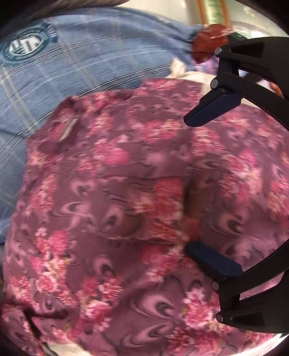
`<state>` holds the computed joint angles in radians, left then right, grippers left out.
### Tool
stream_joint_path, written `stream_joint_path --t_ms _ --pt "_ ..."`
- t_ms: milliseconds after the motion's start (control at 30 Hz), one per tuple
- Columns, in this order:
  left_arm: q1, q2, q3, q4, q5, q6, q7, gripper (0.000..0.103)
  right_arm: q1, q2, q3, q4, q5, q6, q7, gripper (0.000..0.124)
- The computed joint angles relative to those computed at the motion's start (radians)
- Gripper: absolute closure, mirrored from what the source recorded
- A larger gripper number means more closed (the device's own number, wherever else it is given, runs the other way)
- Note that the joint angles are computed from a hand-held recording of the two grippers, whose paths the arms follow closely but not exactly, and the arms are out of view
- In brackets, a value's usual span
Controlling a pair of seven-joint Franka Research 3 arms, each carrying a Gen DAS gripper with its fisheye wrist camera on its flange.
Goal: Fold small clothes
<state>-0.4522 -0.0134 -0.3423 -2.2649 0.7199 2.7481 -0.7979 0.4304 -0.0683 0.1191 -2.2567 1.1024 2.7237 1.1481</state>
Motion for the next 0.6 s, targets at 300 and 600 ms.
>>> stream_joint_path --t_ms 300,600 --pt "0.031 -0.022 0.014 0.009 0.176 -0.020 -0.140 0.097 0.004 0.112 0.030 0.105 0.220 -0.061 -0.153 0.055" --pt "0.051 -0.200 -0.045 -0.128 0.162 -0.125 -0.168 0.097 -0.004 0.263 0.104 0.238 0.302 -0.070 -0.087 0.120"
